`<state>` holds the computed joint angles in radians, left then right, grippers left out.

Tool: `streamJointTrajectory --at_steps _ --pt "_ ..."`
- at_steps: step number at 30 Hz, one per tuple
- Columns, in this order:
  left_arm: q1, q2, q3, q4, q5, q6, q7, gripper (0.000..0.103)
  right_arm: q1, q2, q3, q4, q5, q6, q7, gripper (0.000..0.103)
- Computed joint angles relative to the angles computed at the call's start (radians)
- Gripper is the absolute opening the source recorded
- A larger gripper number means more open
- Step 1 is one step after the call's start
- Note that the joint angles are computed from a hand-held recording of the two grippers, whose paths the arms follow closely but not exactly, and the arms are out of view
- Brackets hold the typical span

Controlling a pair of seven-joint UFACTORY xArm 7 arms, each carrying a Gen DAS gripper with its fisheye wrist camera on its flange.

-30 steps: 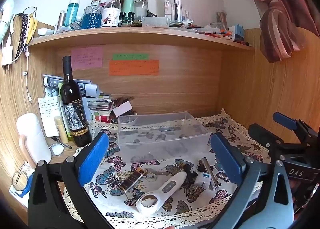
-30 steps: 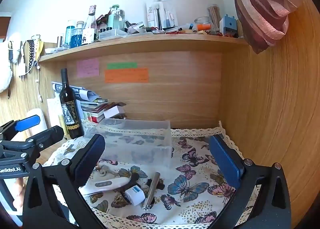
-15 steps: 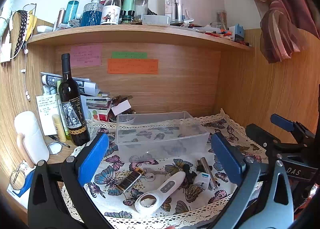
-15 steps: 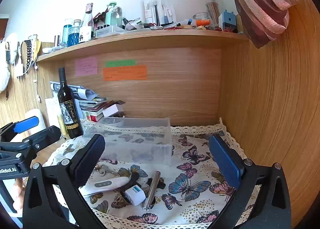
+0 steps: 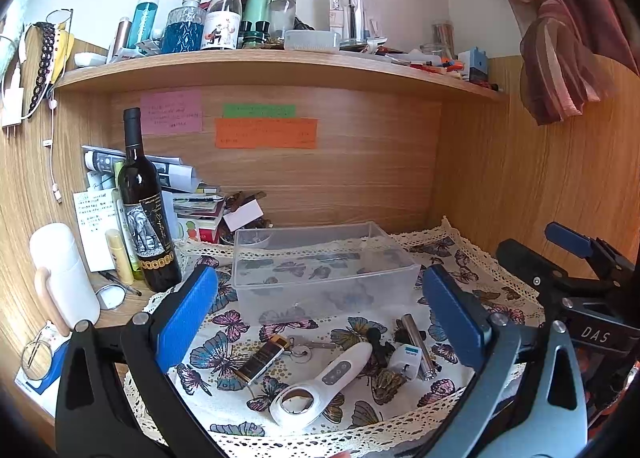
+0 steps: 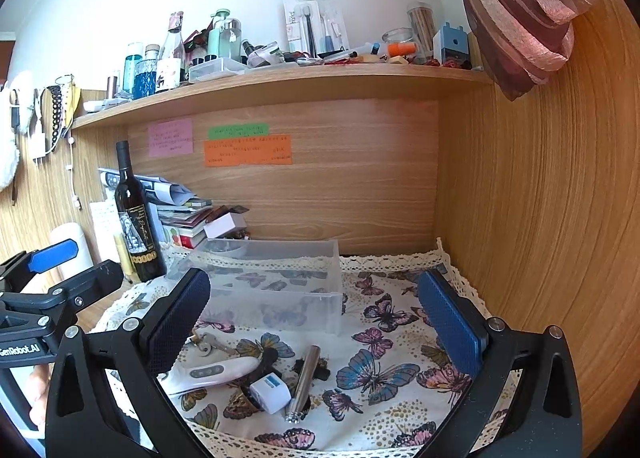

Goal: Organize rigid objects

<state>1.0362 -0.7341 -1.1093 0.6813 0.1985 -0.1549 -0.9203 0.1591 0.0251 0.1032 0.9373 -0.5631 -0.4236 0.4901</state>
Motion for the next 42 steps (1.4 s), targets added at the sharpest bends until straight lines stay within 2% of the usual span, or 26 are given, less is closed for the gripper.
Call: streamJointTrajectory --at_steps 3,27,32,42 --pt "0.0 0.001 0.0 -0.001 -0.001 -0.002 0.001 0.103 0.006 -0.006 0.001 -0.009 0.029 -0.002 -0.029 0.103" --pt "0.001 -0.02 -0.003 -0.003 -0.006 -0.001 -0.003 0.103 0.02 -0.023 -0.007 -0.027 0.032 -0.017 -0.038 0.103" --pt "-0.007 -0.015 0.004 -0.007 -0.004 0.001 -0.003 0.103 0.013 -0.02 -0.016 -0.014 -0.037 -0.015 0.03 0.103" --pt "0.004 -0.013 0.002 -0.002 -0.003 0.004 -0.002 0.103 0.004 -0.012 -0.015 -0.006 -0.081 -0.027 0.06 0.103"
